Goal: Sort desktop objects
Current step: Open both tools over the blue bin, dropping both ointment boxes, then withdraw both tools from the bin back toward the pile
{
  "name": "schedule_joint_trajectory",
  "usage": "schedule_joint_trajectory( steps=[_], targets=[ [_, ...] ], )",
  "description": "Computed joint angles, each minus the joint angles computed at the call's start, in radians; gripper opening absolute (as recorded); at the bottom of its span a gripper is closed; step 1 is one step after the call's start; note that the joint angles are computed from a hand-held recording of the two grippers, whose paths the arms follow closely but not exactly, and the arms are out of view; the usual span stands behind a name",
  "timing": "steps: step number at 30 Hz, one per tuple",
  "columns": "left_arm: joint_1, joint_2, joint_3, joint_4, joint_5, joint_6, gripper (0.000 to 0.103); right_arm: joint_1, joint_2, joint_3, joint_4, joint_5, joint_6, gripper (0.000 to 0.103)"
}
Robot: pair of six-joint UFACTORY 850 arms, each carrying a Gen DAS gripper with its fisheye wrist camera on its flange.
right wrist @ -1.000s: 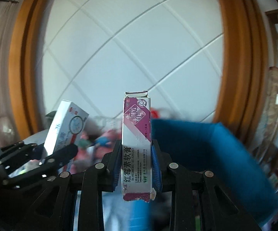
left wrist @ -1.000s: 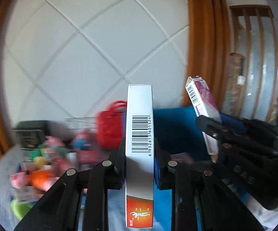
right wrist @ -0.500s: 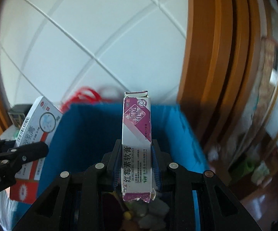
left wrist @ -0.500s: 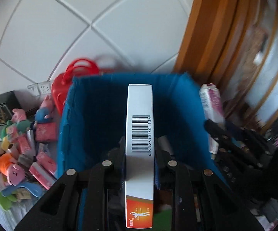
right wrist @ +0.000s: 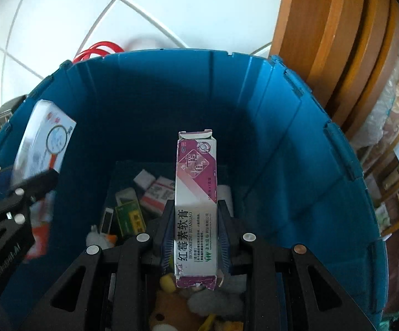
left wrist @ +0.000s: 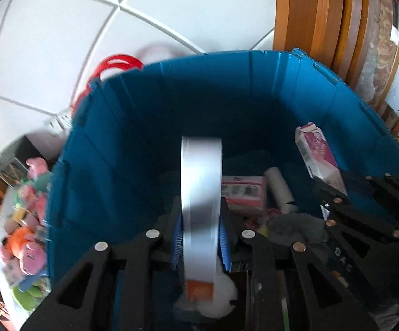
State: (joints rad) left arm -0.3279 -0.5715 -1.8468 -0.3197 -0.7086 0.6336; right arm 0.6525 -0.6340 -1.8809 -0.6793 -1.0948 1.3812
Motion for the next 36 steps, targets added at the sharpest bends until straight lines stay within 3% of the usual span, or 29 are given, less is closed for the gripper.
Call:
schedule_joint_trajectory(
  steps=[2,6,9,11,14,17,19,21,27,31,34,36],
  targets=[
    [-0.001,0.009,0.019,0.002,0.022,0.005,0.031,0.001,0.010,0.017,-0.003,0.003,0.010,0.028],
    [0.003,0.011,0.027,-0.017,0.025,0.012,0.062,-0.005,0.019,0.029,-0.008,0.007,0.026,0.028],
    [-0.001,0.018,0.037,-0.015,0.026,0.002,0.062,0.001,0.014,0.016,-0.012,-0.015,0.027,0.030],
    [-0.002,0.016,0.035,-0.002,0.035,-0.010,0.062,-0.001,0.012,0.014,-0.014,-0.020,0.027,0.041],
    [-0.002,0.014,0.034,0.016,0.051,-0.030,0.062,-0.001,0.019,0.022,-0.017,-0.018,0.035,0.071],
    [-0.001,0.018,0.036,0.013,0.062,-0.034,0.062,-0.005,0.026,0.029,-0.018,-0.012,0.041,0.082],
    [0.002,0.032,0.048,-0.004,0.087,-0.019,0.062,-0.004,0.027,0.028,-0.025,-0.020,0.045,0.098],
    [0.009,0.046,0.055,-0.038,0.101,-0.005,0.062,-0.004,0.035,0.034,-0.032,-0.013,0.050,0.103],
    [0.056,0.108,0.060,-0.106,0.102,0.016,0.062,-0.001,0.085,0.081,-0.053,0.065,0.102,0.103],
    [0.112,0.200,0.130,-0.172,0.164,0.147,0.062,0.030,0.102,0.081,-0.126,0.088,0.125,0.103],
    [0.182,0.258,0.180,-0.311,0.169,0.277,0.080,0.074,0.101,0.060,-0.210,0.090,0.132,0.103],
    [0.223,0.291,0.219,-0.400,0.186,0.364,0.084,0.107,0.082,0.022,-0.262,0.074,0.105,0.103]
  ],
)
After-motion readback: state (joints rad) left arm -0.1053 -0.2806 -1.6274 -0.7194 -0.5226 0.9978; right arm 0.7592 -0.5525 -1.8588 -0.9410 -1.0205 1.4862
